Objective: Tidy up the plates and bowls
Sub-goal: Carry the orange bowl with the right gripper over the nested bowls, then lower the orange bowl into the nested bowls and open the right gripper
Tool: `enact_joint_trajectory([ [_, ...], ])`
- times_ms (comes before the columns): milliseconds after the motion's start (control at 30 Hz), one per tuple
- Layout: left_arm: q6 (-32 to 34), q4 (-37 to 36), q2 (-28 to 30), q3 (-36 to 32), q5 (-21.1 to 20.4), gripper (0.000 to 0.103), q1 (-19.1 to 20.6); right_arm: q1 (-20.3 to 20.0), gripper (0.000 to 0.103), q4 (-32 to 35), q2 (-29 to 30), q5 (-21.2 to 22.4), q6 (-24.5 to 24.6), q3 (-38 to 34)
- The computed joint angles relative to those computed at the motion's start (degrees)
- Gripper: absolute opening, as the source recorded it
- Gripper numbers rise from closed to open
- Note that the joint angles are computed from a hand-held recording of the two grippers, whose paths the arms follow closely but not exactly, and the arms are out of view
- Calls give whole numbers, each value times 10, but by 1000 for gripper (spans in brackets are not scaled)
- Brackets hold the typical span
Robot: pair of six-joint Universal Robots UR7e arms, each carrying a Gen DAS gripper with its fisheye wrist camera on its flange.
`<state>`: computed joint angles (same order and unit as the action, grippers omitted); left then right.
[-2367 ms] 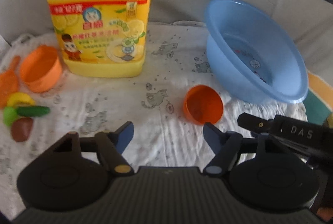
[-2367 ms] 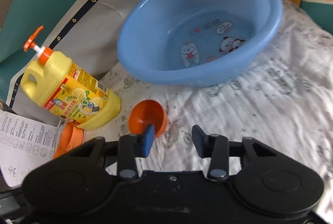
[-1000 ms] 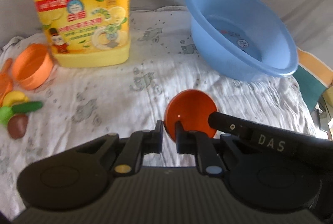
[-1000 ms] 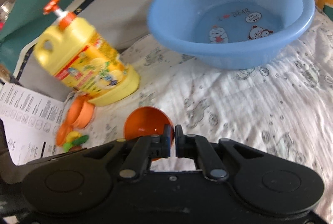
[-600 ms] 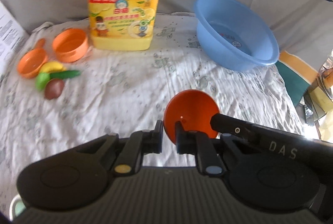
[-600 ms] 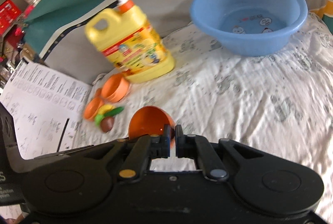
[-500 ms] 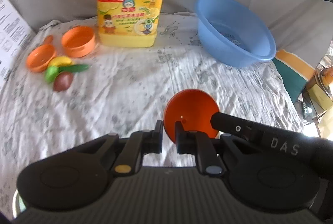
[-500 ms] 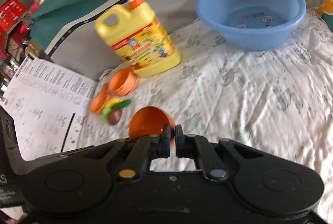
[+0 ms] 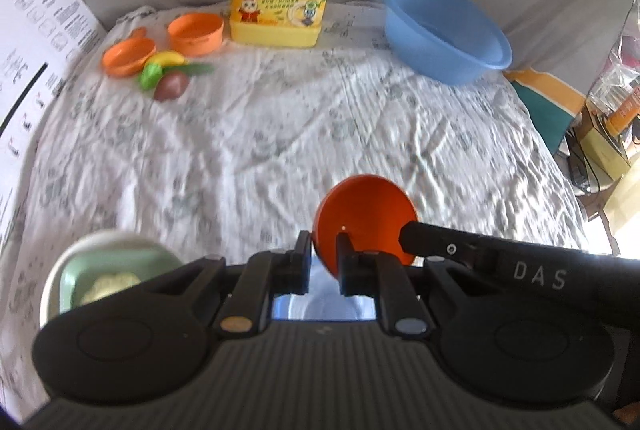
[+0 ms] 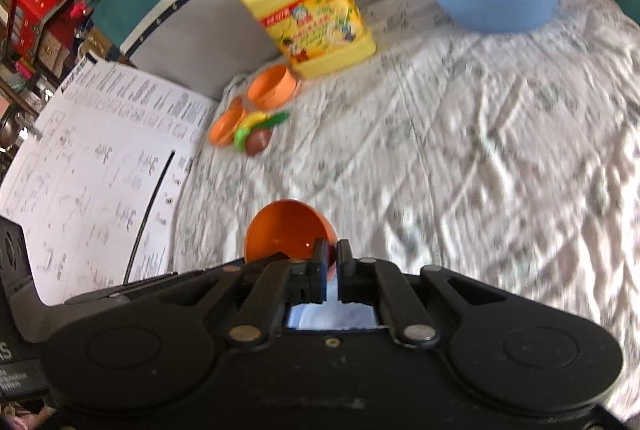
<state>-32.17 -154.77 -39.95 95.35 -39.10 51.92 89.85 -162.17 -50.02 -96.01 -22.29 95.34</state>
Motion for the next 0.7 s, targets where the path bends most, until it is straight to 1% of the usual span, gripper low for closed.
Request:
enact_joint_trajectory([
  [133, -21, 2, -9, 30, -11, 12, -3, -5, 5, 0, -9, -15, -2, 27],
  [267, -37, 15, -6, 37, -22, 12, 1, -8, 5, 3, -12, -32, -2, 40],
  [333, -40, 20, -3, 37, -23, 13, 2, -10, 5, 6, -10, -38, -3, 41],
  [700, -43, 38, 3, 28, -35, 14, 17, -16, 7, 32, 10, -52, 14, 21],
])
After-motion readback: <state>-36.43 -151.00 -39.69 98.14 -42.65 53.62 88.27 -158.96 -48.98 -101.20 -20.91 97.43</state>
